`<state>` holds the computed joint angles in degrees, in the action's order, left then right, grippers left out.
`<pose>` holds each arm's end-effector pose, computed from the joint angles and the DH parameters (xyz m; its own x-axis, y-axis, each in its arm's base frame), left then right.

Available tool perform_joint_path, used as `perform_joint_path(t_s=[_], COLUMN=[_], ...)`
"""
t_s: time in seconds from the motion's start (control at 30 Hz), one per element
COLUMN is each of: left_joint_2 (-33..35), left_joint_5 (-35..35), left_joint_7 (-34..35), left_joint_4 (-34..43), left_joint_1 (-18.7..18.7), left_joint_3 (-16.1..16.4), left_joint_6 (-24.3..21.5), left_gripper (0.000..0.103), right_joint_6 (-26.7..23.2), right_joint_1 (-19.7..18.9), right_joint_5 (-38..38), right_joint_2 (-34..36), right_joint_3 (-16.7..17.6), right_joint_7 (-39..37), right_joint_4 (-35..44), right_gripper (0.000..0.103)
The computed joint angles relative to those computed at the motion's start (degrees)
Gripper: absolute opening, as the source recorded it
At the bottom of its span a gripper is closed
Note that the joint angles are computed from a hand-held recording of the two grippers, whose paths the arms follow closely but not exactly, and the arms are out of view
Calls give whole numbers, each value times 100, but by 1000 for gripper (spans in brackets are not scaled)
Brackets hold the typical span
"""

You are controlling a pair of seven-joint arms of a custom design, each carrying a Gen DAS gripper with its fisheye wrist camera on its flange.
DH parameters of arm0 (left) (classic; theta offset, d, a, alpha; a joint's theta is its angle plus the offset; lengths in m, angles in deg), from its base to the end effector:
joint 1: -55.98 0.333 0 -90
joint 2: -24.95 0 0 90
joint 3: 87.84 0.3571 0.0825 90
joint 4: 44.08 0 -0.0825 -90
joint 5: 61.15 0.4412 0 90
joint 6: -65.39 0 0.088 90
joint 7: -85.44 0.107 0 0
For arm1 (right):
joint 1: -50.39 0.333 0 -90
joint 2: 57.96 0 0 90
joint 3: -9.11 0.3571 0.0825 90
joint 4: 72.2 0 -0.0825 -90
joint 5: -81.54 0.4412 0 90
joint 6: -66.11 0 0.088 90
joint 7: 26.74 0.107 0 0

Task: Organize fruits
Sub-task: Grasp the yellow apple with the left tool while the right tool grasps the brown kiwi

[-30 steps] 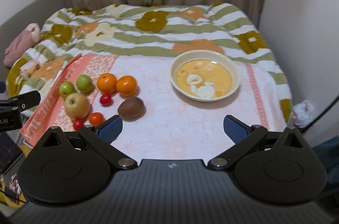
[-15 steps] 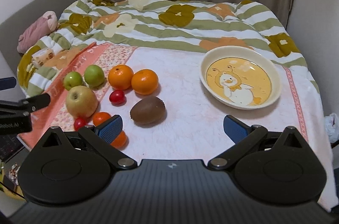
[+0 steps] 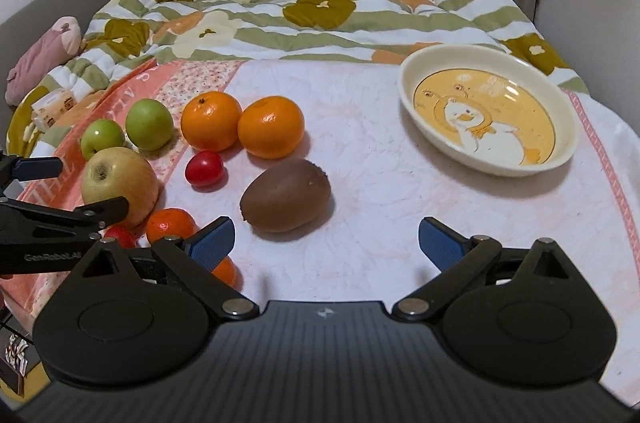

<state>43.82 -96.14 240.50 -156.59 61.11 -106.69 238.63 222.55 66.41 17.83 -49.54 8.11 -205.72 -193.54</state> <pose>0.6996 -0.1082 0.3902 -0.5895 -0.7782 -0.2165 -0.4866 0.5561 -0.6738 0.6083 0.1987 0.3830 -0.3462 -0.9358 -0.0666 -0.6621 0.2941 -0.6893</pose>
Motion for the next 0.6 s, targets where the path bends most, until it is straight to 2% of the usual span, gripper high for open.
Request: perform_joint_path(t_s=[0.23,0.33,0.6], left_joint_2=[269,330,331], left_joint_5=[251,205,-199], left_joint_7=[99,246,695], left_joint_4=[293,359,351], left_joint_1=[-33,38,161], left_joint_3=[51,-25,-162], left_joint_6=[-303,-461,-460], left_gripper=[88,79,78], right_joint_6=[-108,-99,-52], right_joint_1=[111,146,210], right_joint_5=[-1,17,375], right_joint_2=[343,499,810], right_joint_3=[-47,-100,-209], right_joint_7=[58,-60,-616], right_joint_4=[323,453,726], right_gripper=[103,103,103])
